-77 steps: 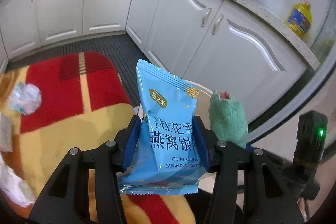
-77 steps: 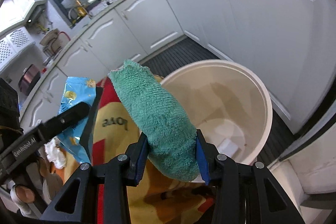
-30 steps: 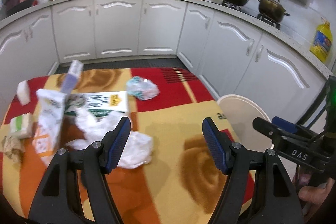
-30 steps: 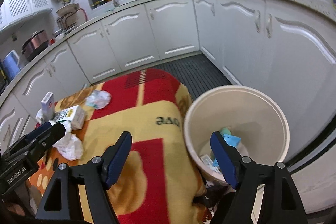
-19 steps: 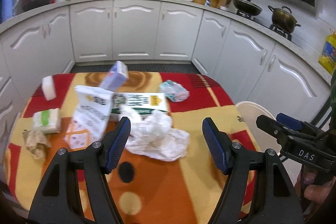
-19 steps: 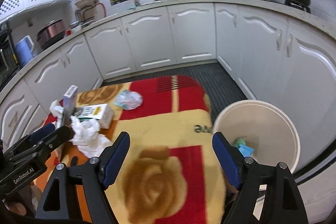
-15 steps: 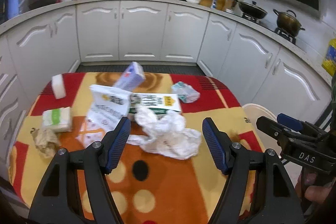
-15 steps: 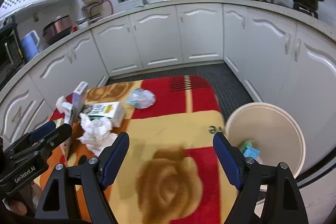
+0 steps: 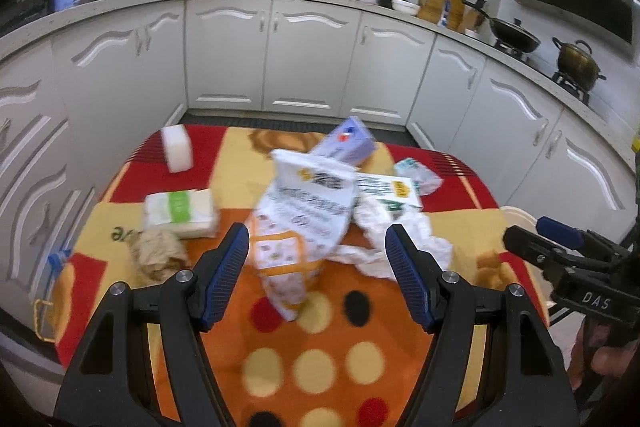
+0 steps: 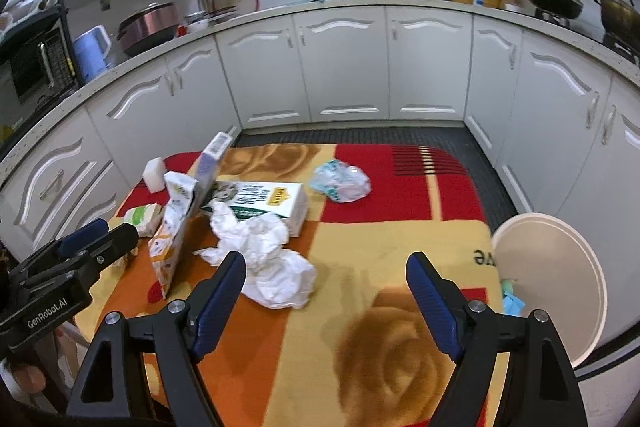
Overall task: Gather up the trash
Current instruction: 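Grasp the crumpled tissues with the right tool while the left tool grasps the brown paper wad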
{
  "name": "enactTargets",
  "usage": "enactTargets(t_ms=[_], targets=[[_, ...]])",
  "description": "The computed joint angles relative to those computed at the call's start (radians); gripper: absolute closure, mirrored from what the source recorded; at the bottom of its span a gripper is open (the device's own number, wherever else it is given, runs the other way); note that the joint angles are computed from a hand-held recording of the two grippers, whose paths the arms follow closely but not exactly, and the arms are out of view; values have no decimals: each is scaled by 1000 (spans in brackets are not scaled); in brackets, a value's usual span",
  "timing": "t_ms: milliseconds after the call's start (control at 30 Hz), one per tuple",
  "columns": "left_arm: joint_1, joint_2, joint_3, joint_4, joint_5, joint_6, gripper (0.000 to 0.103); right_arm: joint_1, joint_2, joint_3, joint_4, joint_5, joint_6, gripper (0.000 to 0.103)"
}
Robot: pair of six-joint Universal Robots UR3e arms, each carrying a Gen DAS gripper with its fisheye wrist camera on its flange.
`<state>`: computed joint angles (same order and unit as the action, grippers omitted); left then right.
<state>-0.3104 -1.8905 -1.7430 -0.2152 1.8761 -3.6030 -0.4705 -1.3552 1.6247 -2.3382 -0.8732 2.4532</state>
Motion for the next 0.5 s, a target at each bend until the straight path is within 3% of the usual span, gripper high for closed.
enactTargets(t_ms=[167,500], targets=[[86,96,-147,25,-38,-2,33,27,21,-9,22,-9,-21,23],[346,184,-374,81,-235,-19,33,132,161,-102,35,-58,-24,22]])
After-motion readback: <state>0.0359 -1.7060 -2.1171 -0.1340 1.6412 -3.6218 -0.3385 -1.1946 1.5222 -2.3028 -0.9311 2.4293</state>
